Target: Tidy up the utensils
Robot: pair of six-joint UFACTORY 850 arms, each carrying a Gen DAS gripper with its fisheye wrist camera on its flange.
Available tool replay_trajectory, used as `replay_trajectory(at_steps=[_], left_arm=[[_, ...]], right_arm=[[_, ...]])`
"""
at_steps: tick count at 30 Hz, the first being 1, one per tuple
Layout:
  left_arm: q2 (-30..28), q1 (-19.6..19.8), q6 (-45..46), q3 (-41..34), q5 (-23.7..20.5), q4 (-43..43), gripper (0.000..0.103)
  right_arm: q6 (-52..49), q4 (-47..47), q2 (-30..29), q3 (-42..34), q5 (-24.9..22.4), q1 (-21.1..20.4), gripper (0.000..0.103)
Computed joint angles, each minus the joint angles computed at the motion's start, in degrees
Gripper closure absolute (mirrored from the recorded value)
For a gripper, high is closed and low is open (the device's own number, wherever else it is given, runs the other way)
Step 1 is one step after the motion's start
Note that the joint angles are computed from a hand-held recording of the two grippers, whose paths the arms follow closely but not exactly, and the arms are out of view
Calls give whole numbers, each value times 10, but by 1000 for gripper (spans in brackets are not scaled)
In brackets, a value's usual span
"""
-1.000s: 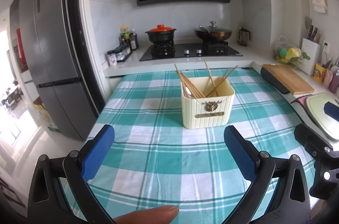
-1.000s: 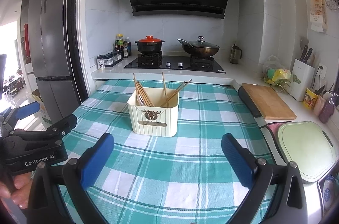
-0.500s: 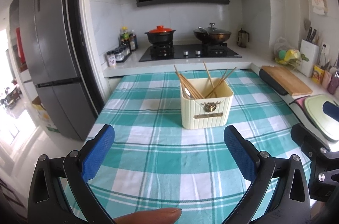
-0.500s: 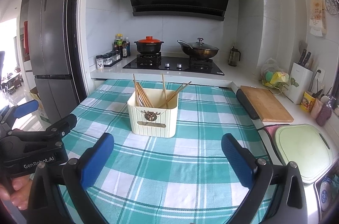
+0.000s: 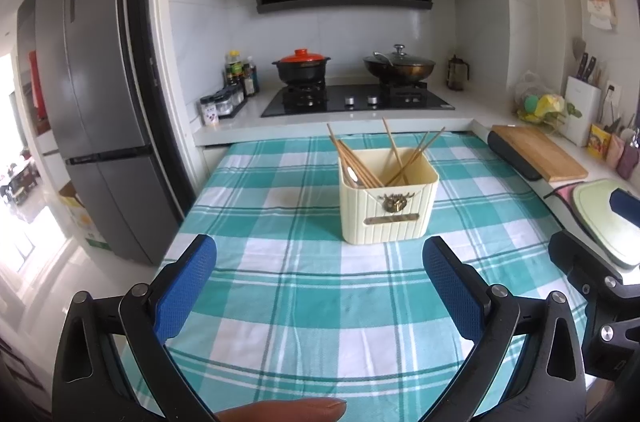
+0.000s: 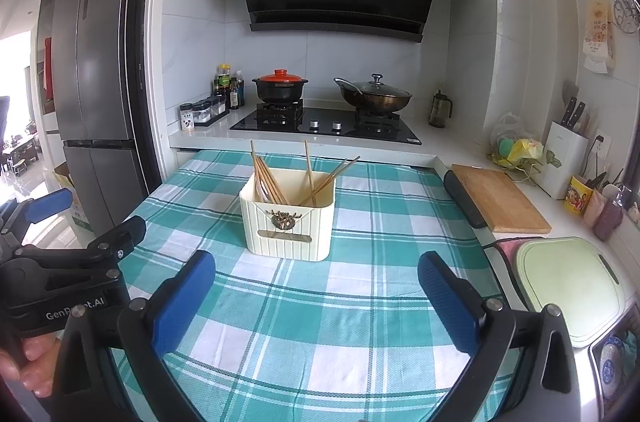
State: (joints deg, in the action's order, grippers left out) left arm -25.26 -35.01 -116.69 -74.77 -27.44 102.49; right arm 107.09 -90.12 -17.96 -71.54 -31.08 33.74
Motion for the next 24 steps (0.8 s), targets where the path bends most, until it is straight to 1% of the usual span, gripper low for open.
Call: replay_trajectory(at_steps=[24], left_arm=[[7, 0, -15, 4, 3, 14, 0]], right_arm=[[-3, -7, 5, 1, -17, 4, 0]])
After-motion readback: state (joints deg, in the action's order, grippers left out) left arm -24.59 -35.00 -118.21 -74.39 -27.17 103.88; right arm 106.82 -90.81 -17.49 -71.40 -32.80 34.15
